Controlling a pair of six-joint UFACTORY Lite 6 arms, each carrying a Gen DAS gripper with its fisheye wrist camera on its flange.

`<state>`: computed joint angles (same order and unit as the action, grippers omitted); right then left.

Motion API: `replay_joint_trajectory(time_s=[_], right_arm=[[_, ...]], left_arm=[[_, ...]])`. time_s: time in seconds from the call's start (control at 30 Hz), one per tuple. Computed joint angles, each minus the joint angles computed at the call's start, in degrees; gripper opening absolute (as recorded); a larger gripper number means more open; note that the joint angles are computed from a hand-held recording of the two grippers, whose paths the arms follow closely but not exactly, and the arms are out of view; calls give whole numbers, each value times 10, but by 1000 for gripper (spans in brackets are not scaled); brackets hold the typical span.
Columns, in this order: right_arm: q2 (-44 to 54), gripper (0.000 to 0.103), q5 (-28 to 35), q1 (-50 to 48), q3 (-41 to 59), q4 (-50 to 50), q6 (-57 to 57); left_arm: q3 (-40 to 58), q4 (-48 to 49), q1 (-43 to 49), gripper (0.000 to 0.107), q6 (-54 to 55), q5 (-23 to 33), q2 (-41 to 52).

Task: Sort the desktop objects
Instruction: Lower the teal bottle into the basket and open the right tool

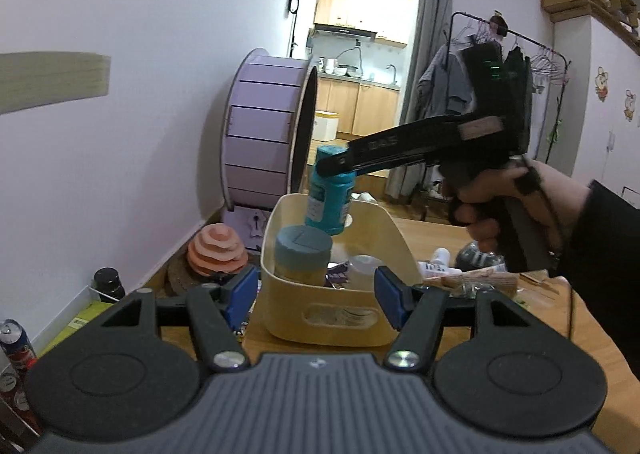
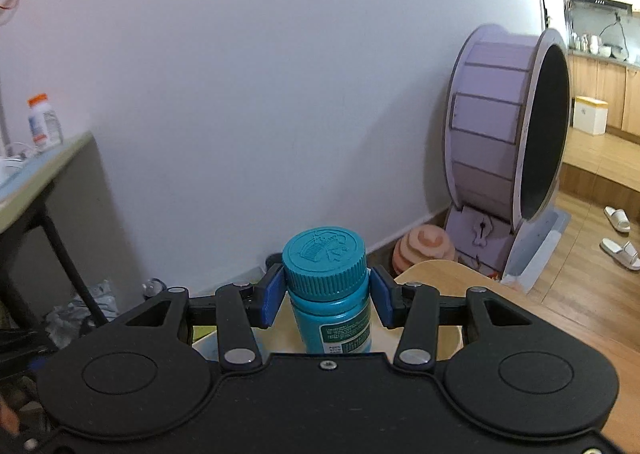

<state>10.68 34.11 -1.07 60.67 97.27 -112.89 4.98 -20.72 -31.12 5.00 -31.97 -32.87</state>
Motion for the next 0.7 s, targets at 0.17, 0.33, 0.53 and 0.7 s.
replay_joint_trajectory(time_s=[0.17, 0.33, 0.53, 0.7], right_arm=[[80, 47, -41, 34, 84, -7, 15], [67, 48, -65, 39, 70, -36, 28], [-53, 49, -14, -31, -56, -27, -14], [-188, 58, 57, -144, -179, -59, -23]], left_arm=[[5, -4, -6, 63, 10, 2, 6], [5, 25, 6, 63, -12, 3, 5], [5, 11, -14, 63, 0, -3, 9], [18, 1, -40, 63, -5, -23, 39]])
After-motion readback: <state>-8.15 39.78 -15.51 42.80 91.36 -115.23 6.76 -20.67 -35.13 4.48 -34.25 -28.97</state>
